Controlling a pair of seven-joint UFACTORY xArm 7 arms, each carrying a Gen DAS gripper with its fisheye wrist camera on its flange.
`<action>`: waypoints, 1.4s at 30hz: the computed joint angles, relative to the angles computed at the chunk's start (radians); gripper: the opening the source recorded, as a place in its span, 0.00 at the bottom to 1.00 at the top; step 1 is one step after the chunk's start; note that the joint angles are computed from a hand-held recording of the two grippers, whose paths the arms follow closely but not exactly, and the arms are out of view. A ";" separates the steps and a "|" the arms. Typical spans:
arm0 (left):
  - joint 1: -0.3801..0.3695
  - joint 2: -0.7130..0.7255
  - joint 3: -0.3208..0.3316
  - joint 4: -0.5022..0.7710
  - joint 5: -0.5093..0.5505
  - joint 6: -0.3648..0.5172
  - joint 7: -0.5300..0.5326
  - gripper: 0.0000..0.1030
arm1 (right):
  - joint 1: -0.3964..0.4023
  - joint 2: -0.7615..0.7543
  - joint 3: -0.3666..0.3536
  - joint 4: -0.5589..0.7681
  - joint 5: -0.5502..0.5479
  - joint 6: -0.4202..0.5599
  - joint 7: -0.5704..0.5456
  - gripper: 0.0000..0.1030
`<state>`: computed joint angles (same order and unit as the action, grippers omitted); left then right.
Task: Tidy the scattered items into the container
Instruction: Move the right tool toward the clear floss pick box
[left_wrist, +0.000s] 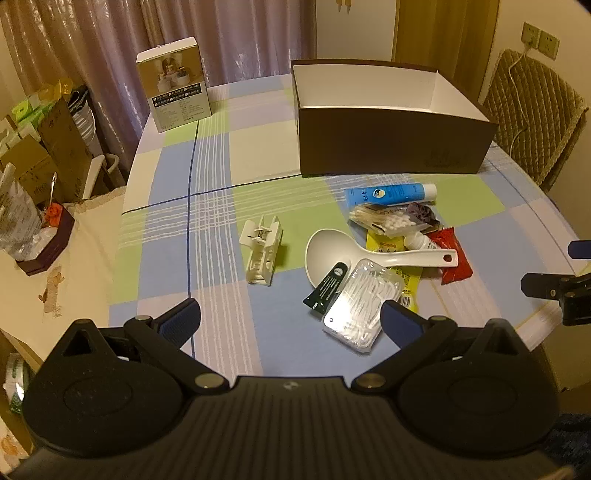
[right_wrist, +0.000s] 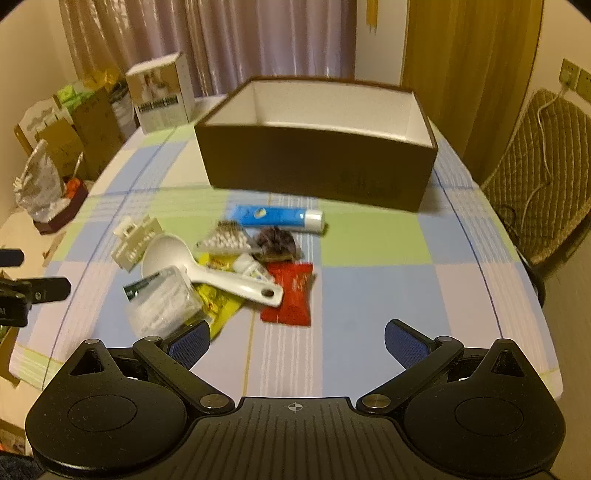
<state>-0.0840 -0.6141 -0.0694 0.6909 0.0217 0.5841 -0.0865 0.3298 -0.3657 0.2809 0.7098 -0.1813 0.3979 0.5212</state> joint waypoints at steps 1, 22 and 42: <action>-0.003 0.001 0.005 0.001 -0.004 0.002 0.003 0.99 | -0.001 -0.002 0.000 -0.006 -0.005 -0.026 0.000 1.00; 0.071 0.012 0.003 -0.067 0.086 0.032 0.027 0.99 | 0.143 0.119 -0.099 0.023 0.274 -0.038 -0.357 1.00; 0.065 0.146 0.075 0.046 -0.014 0.140 0.118 0.99 | 0.214 0.294 -0.082 0.086 0.435 -0.176 -0.753 1.00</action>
<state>-0.0194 -0.4686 0.0061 0.7367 0.0079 0.7240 0.0319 0.5434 -0.0714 0.1988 0.7961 0.2535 0.2218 -0.2319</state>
